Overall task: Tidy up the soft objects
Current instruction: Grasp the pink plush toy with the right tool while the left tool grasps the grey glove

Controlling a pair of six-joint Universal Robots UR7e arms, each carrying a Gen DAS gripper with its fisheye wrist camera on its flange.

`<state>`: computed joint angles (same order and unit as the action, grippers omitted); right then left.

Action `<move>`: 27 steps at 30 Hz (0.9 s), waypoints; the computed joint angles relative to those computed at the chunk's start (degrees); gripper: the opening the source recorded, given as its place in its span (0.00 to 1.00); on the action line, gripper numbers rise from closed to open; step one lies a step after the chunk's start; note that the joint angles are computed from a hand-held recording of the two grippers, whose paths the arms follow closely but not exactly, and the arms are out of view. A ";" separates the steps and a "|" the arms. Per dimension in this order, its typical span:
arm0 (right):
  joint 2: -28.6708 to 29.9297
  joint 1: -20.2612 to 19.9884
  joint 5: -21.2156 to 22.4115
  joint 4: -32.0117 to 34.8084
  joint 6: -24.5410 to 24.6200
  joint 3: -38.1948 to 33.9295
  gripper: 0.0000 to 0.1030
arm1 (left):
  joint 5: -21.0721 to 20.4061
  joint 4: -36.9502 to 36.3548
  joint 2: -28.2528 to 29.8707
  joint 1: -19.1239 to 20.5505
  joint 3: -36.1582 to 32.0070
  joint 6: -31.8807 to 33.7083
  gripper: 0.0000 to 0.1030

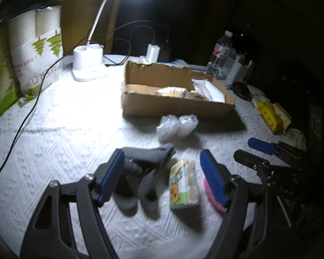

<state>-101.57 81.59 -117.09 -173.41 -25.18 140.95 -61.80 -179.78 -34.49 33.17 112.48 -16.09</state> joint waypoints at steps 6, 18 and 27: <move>0.03 0.40 -0.43 1.04 0.76 1.77 0.60 | 0.47 -0.39 -0.70 0.23 2.31 -0.83 0.72; 2.66 -0.79 -0.86 6.04 0.81 2.49 0.60 | 3.61 1.94 1.56 1.61 1.59 -1.85 0.72; 1.87 -3.41 3.20 7.11 -2.11 1.91 0.51 | 5.43 5.07 5.39 1.76 -3.00 2.69 0.72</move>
